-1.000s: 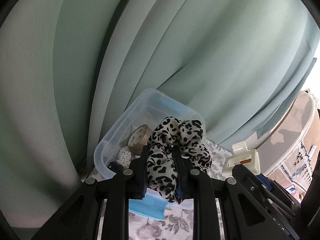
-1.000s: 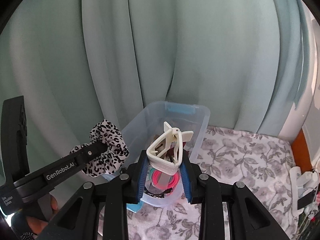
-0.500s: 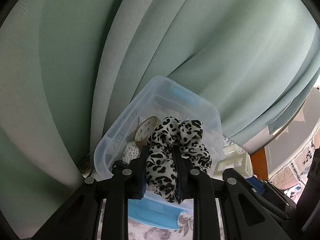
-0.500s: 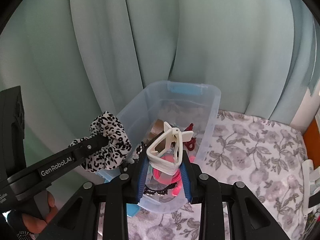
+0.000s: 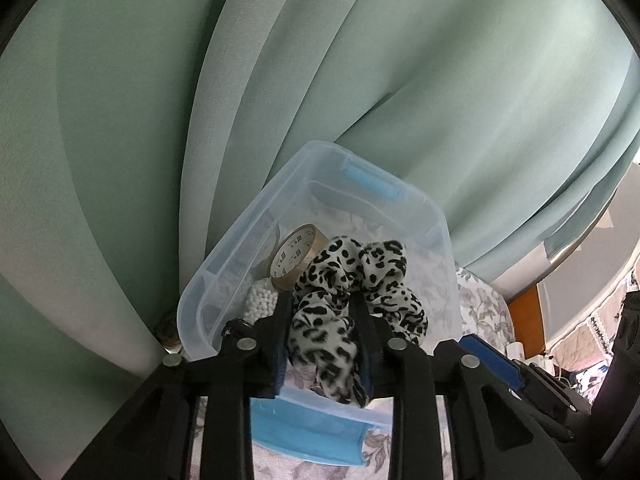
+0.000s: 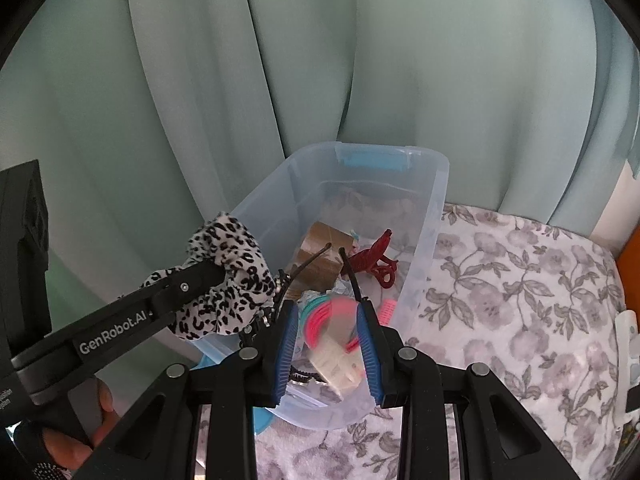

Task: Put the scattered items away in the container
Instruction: 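Open both grippers to drop the scrunchie and holder into the box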

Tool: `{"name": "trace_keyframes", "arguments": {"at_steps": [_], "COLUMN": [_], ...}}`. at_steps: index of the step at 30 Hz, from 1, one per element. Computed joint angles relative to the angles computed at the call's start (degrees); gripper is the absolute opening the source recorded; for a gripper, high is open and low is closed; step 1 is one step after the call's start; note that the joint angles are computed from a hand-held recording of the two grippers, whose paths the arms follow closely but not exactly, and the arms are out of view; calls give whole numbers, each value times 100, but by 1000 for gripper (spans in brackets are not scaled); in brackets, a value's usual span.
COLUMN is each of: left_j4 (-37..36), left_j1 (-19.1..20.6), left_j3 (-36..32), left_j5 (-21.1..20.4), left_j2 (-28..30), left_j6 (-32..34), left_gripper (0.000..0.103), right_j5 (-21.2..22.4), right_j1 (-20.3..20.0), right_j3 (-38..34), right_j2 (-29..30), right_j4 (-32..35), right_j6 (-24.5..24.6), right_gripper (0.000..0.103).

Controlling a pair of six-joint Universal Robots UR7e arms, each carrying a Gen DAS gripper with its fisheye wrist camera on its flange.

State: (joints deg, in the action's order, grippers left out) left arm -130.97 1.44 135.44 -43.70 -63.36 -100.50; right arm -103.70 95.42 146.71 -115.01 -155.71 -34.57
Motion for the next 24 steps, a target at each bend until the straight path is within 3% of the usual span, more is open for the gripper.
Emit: {"name": "trace_keyframes", "arguments": {"at_steps": [3, 16, 24], "left_j4": [89, 418, 1177], "left_j1": [-39, -213, -385], "left_j3": [-35, -267, -703], "left_j5": [15, 32, -54], "left_j2": [-1, 3, 153], "left_j6": [-37, -3, -137], "left_gripper": [50, 66, 77], "right_j5": [10, 19, 39], "right_j1": [-33, -25, -121], "right_j3": [-1, -41, -99], "right_j2": [-22, -514, -1074], "right_j4": [-13, 297, 724], "right_j6": [4, 80, 160], "right_gripper": [33, 33, 34]}}
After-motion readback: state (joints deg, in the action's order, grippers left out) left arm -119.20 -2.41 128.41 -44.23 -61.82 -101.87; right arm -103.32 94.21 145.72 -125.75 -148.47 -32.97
